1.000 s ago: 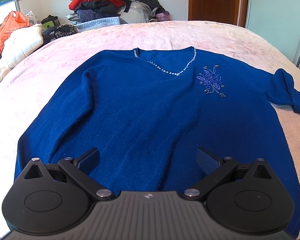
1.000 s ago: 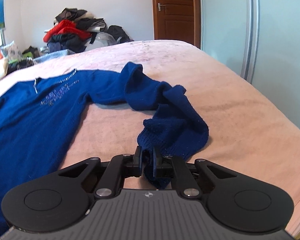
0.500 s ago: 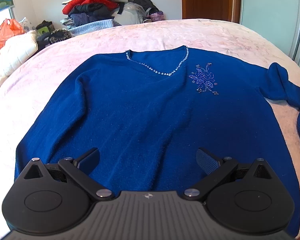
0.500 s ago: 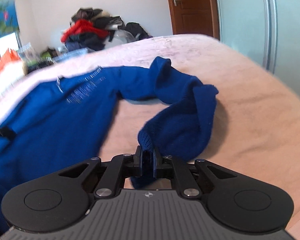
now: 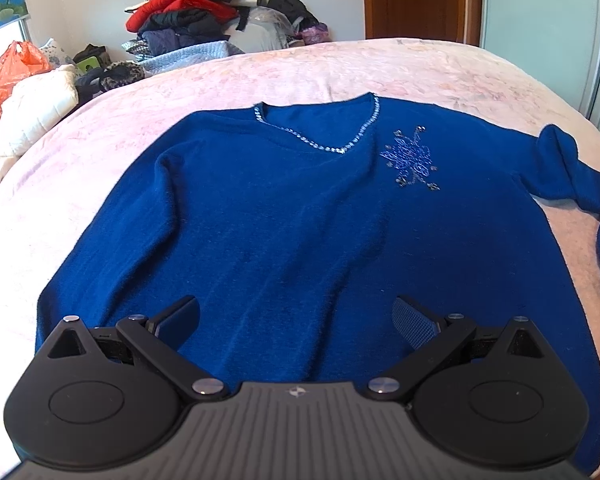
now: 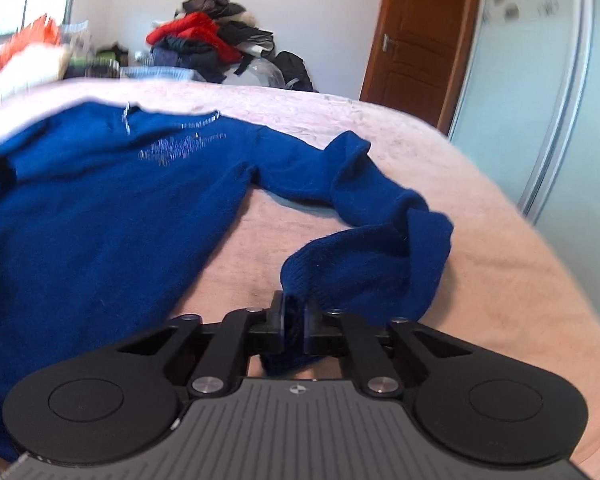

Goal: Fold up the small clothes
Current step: 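Lift the sleeve with the right gripper and carry it across the sweater body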

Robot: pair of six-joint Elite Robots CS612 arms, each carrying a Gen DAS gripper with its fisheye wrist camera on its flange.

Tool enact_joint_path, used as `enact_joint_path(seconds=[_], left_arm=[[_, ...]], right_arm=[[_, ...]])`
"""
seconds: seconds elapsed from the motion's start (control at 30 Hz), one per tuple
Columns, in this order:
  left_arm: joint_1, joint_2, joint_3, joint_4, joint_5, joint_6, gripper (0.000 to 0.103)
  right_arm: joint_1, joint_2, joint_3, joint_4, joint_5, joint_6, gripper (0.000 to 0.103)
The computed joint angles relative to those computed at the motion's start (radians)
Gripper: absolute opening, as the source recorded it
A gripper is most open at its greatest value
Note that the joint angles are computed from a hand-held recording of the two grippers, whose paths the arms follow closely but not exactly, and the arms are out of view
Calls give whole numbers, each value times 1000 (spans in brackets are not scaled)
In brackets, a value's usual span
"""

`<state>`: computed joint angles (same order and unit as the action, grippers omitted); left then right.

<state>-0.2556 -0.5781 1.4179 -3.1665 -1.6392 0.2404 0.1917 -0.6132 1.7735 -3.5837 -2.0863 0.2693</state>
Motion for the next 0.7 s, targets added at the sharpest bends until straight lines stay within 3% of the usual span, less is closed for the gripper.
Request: enact_joint_path(seconds=[0.17, 0.37, 0.53, 0.7], left_arm=[[8, 10, -20, -2, 12, -38, 103], [14, 15, -34, -7, 23, -62, 103], [17, 21, -46, -6, 43, -69, 103], [21, 26, -58, 4, 58, -80, 103]], right_arm=[[-77, -36, 80, -136, 208, 292, 9], [-168, -39, 139, -389, 377, 575, 10], [-231, -16, 132, -596, 467, 789, 11], [-274, 0, 106, -721, 505, 916, 11]])
